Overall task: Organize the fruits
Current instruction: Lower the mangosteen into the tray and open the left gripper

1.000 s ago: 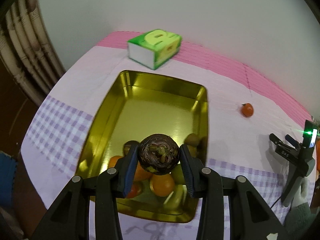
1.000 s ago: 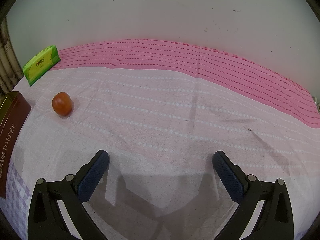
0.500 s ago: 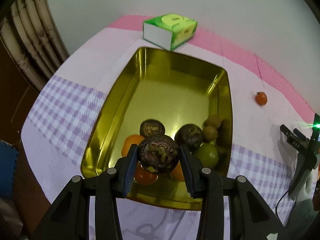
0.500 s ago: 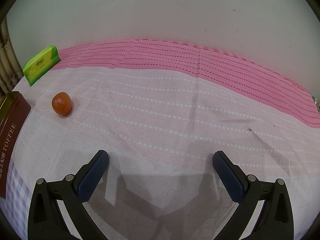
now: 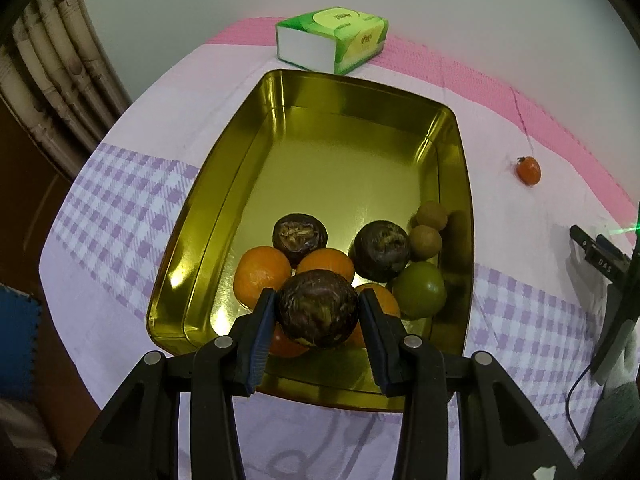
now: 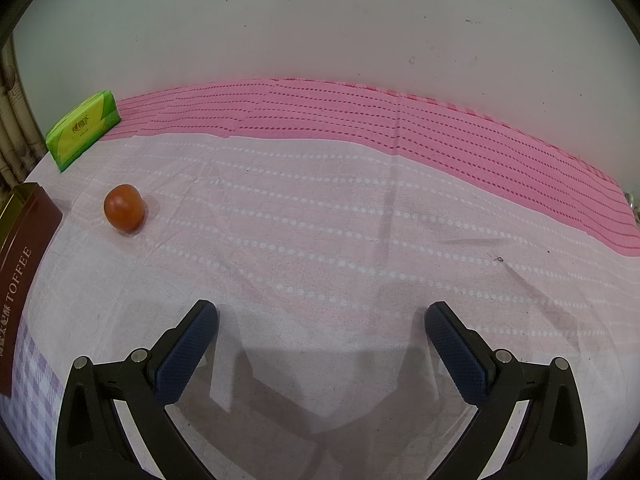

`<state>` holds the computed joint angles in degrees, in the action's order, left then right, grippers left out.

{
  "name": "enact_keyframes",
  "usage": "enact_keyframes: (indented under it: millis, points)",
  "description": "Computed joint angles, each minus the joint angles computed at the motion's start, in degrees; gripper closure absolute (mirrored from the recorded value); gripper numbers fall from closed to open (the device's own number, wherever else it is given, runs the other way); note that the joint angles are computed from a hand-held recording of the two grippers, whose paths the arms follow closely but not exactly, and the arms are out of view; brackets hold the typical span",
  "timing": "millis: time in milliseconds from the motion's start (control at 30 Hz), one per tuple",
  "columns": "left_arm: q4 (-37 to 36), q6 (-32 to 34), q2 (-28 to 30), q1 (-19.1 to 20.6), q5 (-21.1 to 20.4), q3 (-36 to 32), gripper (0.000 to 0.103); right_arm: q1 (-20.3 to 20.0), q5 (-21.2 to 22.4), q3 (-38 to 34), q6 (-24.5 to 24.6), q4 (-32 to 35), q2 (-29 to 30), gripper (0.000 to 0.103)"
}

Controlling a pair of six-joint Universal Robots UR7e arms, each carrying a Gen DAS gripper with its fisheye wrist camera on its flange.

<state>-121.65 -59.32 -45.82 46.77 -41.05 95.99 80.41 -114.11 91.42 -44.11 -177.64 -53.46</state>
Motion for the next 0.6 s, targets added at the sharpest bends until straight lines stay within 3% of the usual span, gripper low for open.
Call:
enact_keyframes:
  millis: [600]
  points:
    - [-0.70, 0.02, 0.15, 0.14, 0.03, 0.36, 0.064, -0.03, 0.00, 0.00, -0.02, 0.02, -0.02, 0.000]
